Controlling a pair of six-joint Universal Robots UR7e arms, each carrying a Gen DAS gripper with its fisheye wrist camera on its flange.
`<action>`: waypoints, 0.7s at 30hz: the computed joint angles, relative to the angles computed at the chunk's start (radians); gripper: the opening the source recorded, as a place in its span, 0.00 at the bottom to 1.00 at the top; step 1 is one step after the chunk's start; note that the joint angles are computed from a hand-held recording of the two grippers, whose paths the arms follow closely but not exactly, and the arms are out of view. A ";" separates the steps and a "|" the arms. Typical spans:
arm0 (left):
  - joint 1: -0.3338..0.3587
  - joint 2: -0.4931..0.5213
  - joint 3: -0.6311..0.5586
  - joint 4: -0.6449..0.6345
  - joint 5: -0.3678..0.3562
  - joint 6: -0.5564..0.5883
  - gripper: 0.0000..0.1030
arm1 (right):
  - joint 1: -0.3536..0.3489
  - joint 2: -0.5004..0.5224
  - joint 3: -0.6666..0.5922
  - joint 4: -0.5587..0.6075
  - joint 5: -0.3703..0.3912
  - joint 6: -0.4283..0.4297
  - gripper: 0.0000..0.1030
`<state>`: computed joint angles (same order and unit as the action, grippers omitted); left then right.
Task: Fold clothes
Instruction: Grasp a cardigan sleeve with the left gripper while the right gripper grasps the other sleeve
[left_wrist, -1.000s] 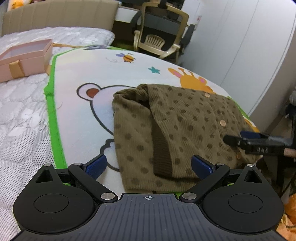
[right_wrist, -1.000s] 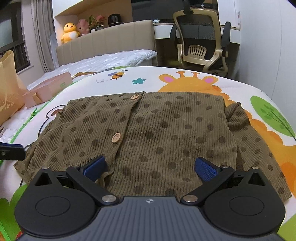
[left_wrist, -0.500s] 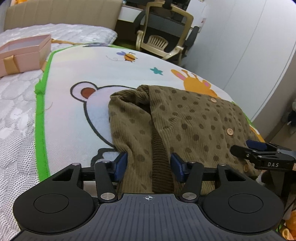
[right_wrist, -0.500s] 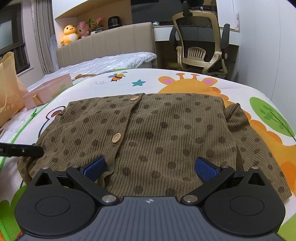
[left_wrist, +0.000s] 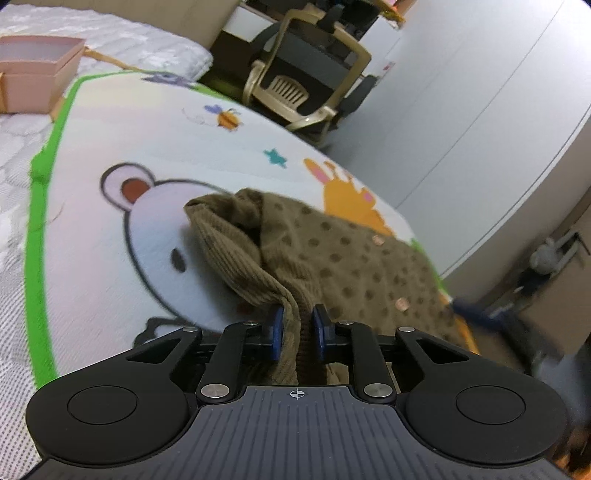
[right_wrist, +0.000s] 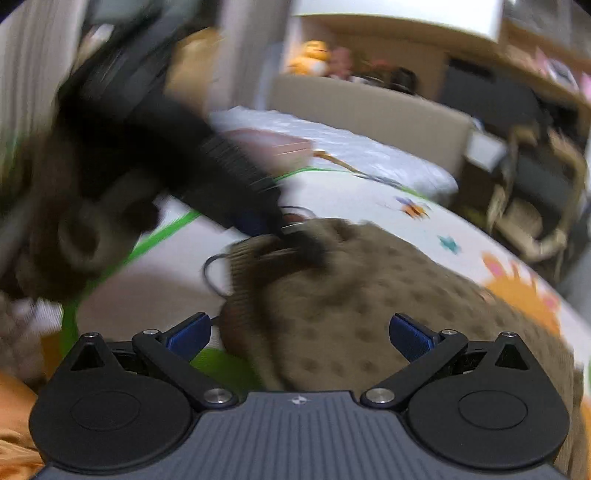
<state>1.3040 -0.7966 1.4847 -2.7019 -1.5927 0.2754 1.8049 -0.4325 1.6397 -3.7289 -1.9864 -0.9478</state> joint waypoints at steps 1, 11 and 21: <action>-0.003 -0.002 0.000 0.001 -0.008 -0.001 0.19 | 0.004 0.040 -0.033 -0.044 -0.013 -0.067 1.00; -0.006 -0.022 0.001 -0.019 -0.022 -0.039 0.32 | -0.041 0.002 -0.090 0.017 -0.036 0.177 0.30; 0.028 0.044 -0.148 0.128 -0.049 -0.221 0.75 | -0.060 -0.033 -0.005 -0.040 0.040 0.164 0.19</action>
<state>1.3321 -0.7526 1.3364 -2.5735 -1.6414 0.0546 1.7449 -0.4654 1.6350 -3.7687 -1.9466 -0.7841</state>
